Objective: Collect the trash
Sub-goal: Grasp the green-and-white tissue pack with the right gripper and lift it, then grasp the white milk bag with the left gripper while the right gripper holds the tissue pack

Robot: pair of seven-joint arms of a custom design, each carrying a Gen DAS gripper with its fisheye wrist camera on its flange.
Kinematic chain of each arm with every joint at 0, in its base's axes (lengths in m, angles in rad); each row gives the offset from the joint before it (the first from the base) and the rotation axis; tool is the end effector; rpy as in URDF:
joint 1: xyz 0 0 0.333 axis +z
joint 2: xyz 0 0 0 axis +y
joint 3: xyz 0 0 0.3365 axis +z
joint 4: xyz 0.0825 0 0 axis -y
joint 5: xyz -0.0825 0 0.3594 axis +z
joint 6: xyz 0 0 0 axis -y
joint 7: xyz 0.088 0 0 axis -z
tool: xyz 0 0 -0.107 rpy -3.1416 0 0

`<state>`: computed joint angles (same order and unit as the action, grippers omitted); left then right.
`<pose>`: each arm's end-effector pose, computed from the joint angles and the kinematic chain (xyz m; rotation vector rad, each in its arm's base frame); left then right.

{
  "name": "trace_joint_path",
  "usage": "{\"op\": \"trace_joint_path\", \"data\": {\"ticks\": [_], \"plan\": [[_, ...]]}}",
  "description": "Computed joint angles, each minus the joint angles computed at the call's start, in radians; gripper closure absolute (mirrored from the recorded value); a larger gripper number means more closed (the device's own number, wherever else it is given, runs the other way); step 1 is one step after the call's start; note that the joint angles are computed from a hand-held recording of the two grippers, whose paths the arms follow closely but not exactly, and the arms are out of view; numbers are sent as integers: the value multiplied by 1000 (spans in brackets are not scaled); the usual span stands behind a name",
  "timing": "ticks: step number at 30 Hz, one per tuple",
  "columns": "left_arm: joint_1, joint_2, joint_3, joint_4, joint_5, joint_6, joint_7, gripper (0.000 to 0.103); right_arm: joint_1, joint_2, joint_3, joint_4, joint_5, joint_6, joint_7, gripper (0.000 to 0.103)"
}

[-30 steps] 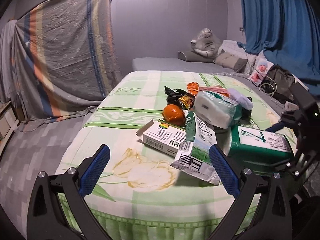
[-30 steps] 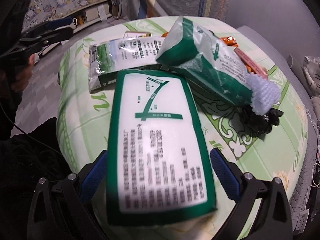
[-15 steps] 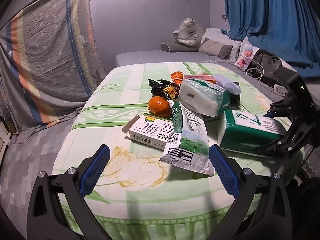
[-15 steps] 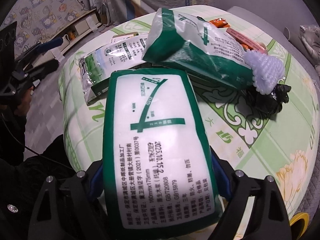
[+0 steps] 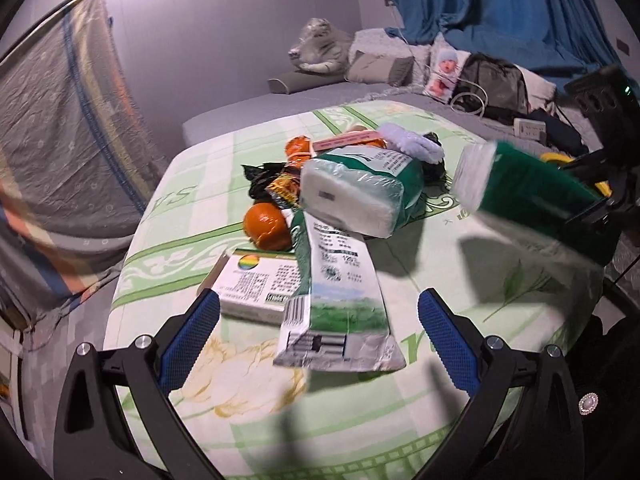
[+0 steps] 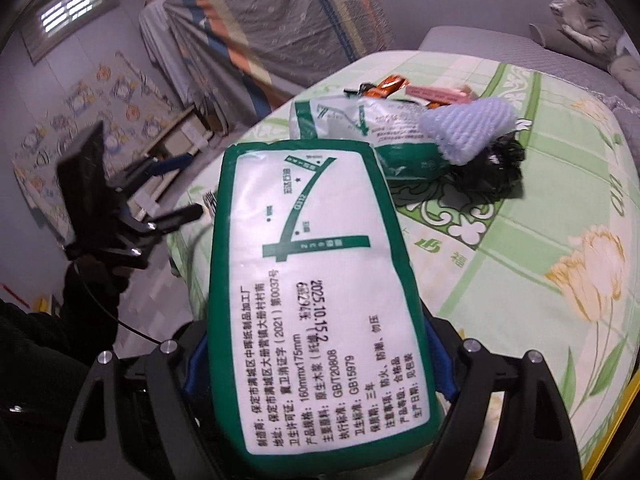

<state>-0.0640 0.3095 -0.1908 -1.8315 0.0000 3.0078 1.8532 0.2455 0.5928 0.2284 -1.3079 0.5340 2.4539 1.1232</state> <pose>0.6482 -0.1524 0.5049 -1.2345 2.0844 -0.8338 0.6905 0.2995 0.4907 -2.0483 1.1830 0.0249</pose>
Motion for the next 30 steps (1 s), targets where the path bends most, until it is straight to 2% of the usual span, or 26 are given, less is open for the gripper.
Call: {"op": "trace_joint_path", "data": {"ticks": [4, 8, 10, 13, 19, 20, 25, 30], "plan": [[-46, 54, 41, 89, 71, -74, -14, 8, -32, -77, 27, -123, 90, 85, -36, 24], [-44, 110, 19, 183, 71, -166, 8, 8, -50, -136, 45, -210, 176, 136, -89, 24], [-60, 136, 29, 222, 84, -205, 2, 8, -48, -150, 44, -228, 204, 151, -102, 24], [-110, 179, 84, 289, 152, -263, -56, 8, -46, -165, 44, -253, 238, 170, -129, 24], [-106, 244, 90, 386, 170, -367, -105, 8, -37, -178, 40, -271, 281, 186, -154, 24], [-103, 251, 90, 395, 170, -376, -114, 9, -38, -182, 41, -276, 291, 186, -160, 24], [-98, 253, 96, 392, 187, -361, -142, 32, -28, -175, 30, -270, 296, 192, -151, 23], [-88, 224, 91, 331, 199, -296, -138, 34, -28, -176, 35, -269, 314, 195, -151, 23]]}}
